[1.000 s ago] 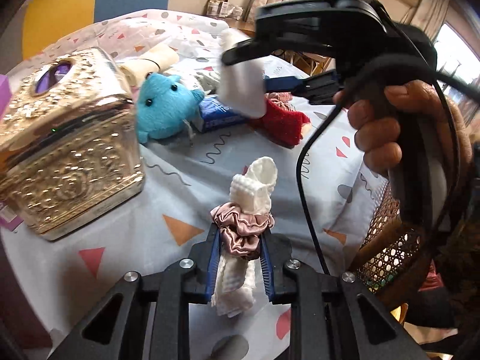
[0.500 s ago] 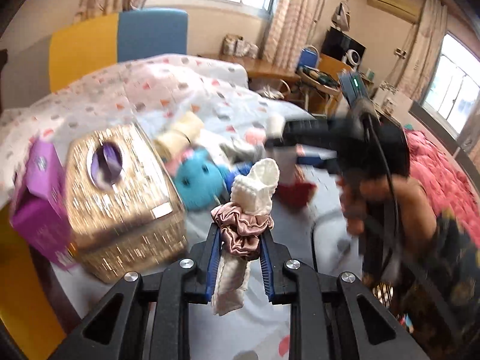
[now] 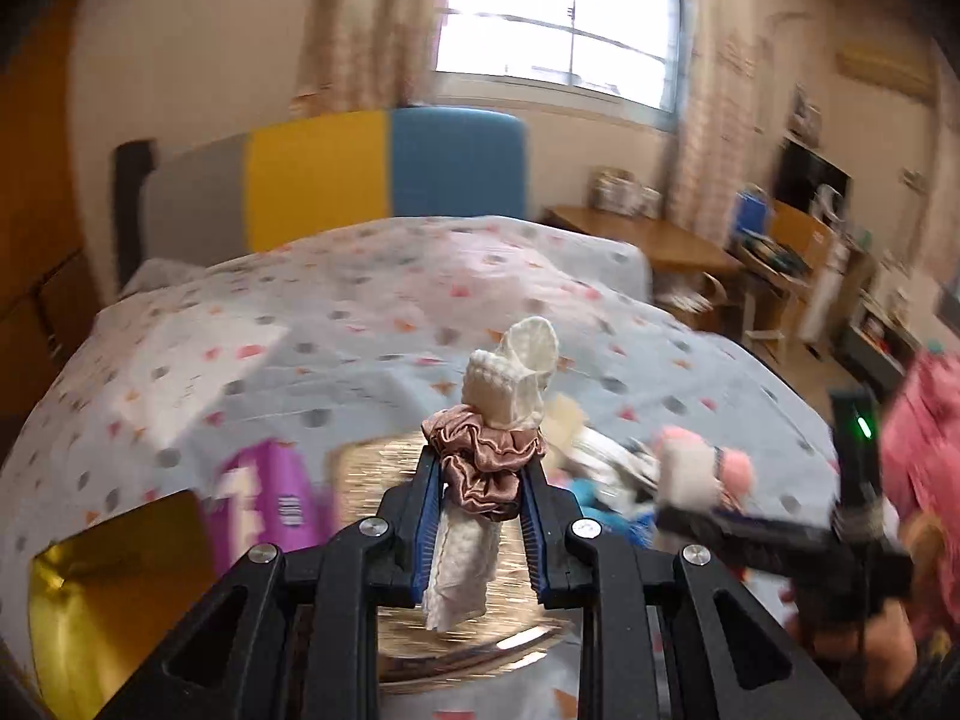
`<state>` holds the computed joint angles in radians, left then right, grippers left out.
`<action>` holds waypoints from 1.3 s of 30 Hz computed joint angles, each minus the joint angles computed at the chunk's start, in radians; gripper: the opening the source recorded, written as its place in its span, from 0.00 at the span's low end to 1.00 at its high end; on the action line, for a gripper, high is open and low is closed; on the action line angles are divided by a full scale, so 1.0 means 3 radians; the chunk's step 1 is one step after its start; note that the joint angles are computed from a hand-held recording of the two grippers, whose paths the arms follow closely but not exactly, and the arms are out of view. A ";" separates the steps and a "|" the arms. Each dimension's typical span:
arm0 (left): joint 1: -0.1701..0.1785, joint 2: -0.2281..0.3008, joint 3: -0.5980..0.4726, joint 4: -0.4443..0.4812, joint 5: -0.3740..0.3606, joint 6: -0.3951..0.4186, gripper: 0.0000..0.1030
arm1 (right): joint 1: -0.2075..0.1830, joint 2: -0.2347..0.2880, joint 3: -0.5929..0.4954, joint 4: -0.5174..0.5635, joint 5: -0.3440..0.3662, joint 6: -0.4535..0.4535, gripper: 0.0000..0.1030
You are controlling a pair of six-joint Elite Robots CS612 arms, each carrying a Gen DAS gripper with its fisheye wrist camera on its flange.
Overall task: Organize soft objects
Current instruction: 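Carry the towel into the gold tray and open the left gripper while the right gripper lifts the sponge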
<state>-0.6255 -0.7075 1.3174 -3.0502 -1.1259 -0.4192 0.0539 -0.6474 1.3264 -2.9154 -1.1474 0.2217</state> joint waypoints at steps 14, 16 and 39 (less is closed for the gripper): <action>0.0155 -0.0296 0.0686 0.0012 0.0461 -0.0784 0.24 | 0.0170 0.0009 -0.0126 0.0553 -0.0379 -0.0807 0.53; 0.0188 -0.0324 0.0774 0.0053 0.0464 -0.0913 0.24 | 0.0174 0.0009 -0.0124 0.0553 -0.0410 -0.0817 0.53; 0.0583 -0.0205 0.0798 0.0369 -0.0315 -0.2054 0.58 | 0.0189 0.0024 -0.0132 0.0505 -0.0537 -0.0731 0.53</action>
